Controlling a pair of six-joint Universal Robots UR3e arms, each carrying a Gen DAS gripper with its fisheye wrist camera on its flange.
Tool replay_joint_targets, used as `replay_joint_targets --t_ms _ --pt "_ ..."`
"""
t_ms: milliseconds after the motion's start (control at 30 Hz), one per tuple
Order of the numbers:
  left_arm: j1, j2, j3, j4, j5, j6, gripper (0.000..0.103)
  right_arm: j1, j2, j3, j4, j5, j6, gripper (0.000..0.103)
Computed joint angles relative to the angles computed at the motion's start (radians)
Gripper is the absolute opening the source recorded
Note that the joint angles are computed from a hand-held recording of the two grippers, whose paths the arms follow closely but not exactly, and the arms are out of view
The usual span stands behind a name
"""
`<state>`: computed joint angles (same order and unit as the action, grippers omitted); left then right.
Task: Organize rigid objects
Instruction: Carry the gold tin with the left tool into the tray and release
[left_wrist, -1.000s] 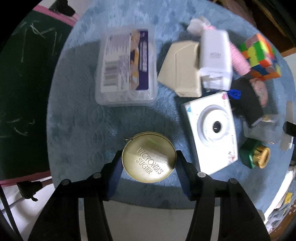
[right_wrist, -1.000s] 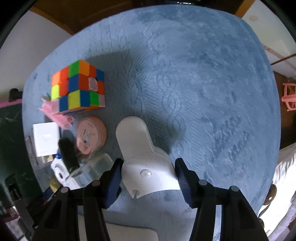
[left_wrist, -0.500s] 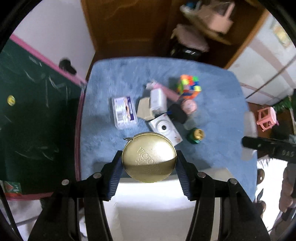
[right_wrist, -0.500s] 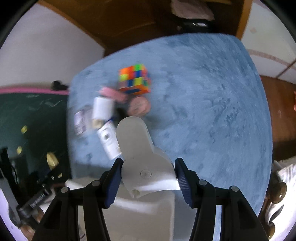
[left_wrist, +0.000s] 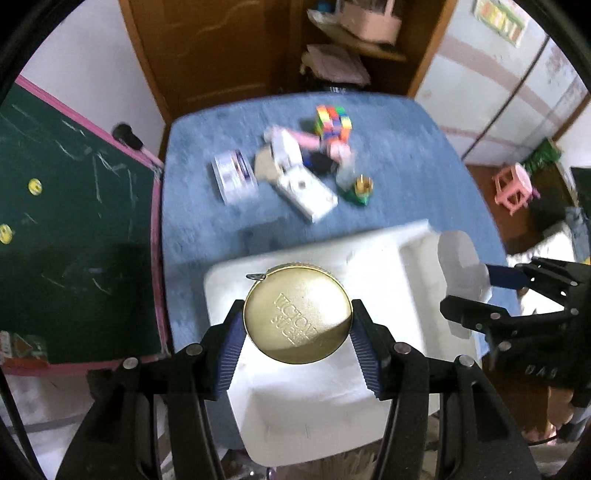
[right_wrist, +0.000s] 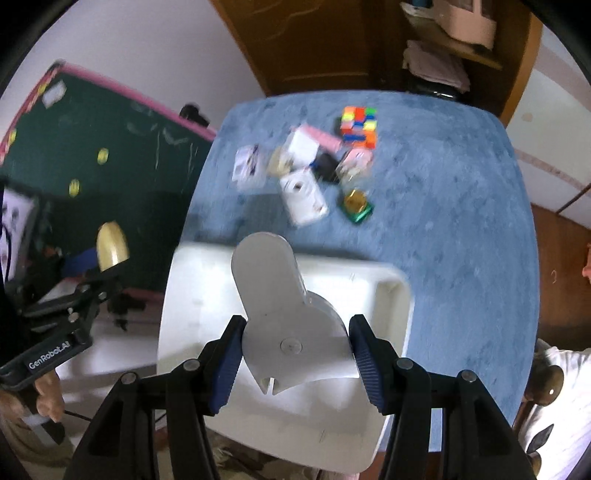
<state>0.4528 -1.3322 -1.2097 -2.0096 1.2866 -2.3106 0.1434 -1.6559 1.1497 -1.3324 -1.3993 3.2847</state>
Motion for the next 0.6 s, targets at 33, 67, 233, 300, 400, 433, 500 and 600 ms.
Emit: replay_joint_targets --t_ms 33,67,233,300,400,433,500,600 --pt "0.0 0.022 -0.052 0.021 0.008 0.005 0.059 0.031 -0.013 0.039 -0.028 -0.019 0.025 0.058" --pt "0.004 0.043 -0.104 0.037 0.011 0.014 0.059 0.066 -0.027 0.088 -0.066 -0.051 0.054 0.058" --pt "-0.012 0.137 -0.358 0.179 0.061 0.021 0.059 0.213 -0.033 0.277 -0.195 -0.196 0.2 0.058" --pt "-0.026 0.146 -0.43 0.227 0.077 0.019 0.059 0.207 -0.043 0.358 -0.227 -0.173 0.221 0.058" --pt "-0.063 0.143 -0.532 0.323 0.113 -0.015 0.059 0.207 -0.05 0.454 -0.28 -0.168 0.24 0.058" --pt "-0.075 0.136 -0.56 0.349 0.126 -0.029 0.059 0.211 -0.048 0.489 -0.303 -0.179 0.248 0.058" --pt "-0.093 0.124 -0.602 0.383 0.142 -0.045 0.059 0.204 -0.045 0.557 -0.34 -0.18 0.26 0.058" --pt "-0.115 0.126 -0.642 0.416 0.149 -0.055 0.059 0.182 -0.037 0.639 -0.381 -0.165 0.266 0.058"
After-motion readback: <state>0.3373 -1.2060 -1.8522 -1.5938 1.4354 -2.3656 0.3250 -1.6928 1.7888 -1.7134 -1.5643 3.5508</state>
